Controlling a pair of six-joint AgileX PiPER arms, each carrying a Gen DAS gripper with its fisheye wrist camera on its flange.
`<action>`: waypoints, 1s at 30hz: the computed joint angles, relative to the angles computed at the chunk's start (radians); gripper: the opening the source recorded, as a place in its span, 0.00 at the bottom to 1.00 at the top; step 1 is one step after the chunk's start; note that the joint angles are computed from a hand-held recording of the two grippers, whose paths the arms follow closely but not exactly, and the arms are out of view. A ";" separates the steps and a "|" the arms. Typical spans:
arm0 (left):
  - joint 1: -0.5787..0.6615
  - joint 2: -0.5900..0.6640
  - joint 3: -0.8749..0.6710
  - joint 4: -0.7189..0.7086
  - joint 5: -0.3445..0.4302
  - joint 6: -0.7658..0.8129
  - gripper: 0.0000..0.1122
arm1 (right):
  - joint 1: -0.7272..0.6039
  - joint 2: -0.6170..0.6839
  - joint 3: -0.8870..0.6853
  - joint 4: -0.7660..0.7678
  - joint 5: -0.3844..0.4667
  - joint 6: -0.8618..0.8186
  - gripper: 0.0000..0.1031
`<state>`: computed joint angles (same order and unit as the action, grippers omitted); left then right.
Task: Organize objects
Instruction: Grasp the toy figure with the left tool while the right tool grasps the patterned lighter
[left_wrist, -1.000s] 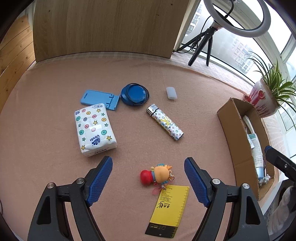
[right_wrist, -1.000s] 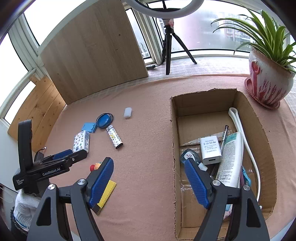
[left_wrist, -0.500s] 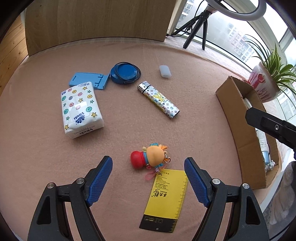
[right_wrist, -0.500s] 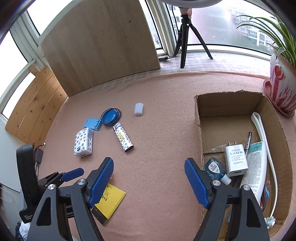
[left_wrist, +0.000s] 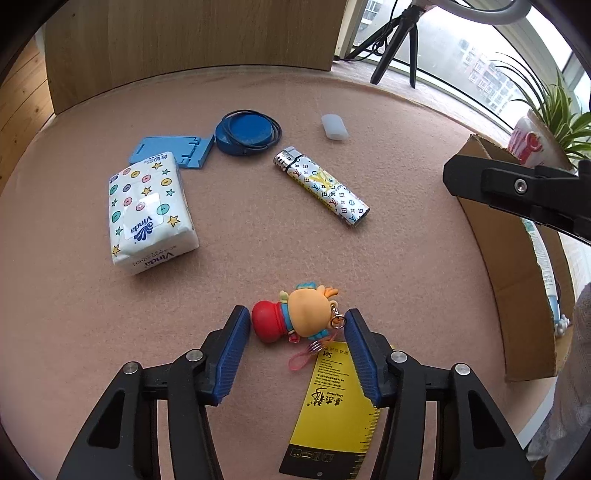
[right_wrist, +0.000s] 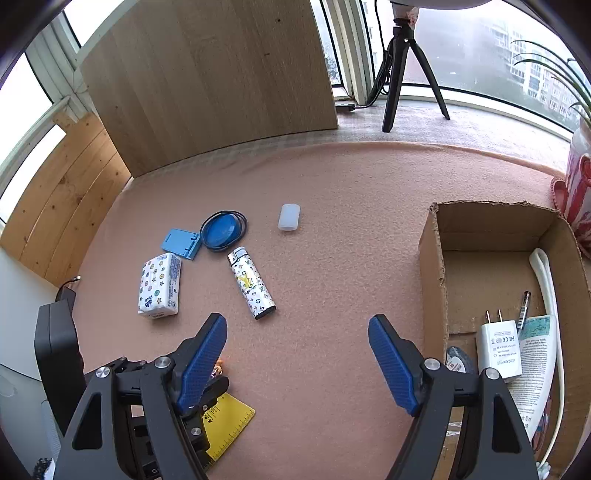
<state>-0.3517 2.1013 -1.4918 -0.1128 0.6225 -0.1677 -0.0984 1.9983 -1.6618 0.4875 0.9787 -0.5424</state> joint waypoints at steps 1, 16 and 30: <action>0.005 -0.004 0.005 -0.007 -0.004 0.008 0.49 | 0.008 0.011 -0.012 -0.007 0.001 0.006 0.74; 0.140 -0.094 0.152 -0.045 -0.055 0.063 0.48 | 0.165 0.212 -0.249 -0.166 0.044 0.109 0.74; 0.181 -0.122 0.195 -0.093 -0.067 0.115 0.48 | 0.286 0.342 -0.411 -0.354 0.080 0.174 0.55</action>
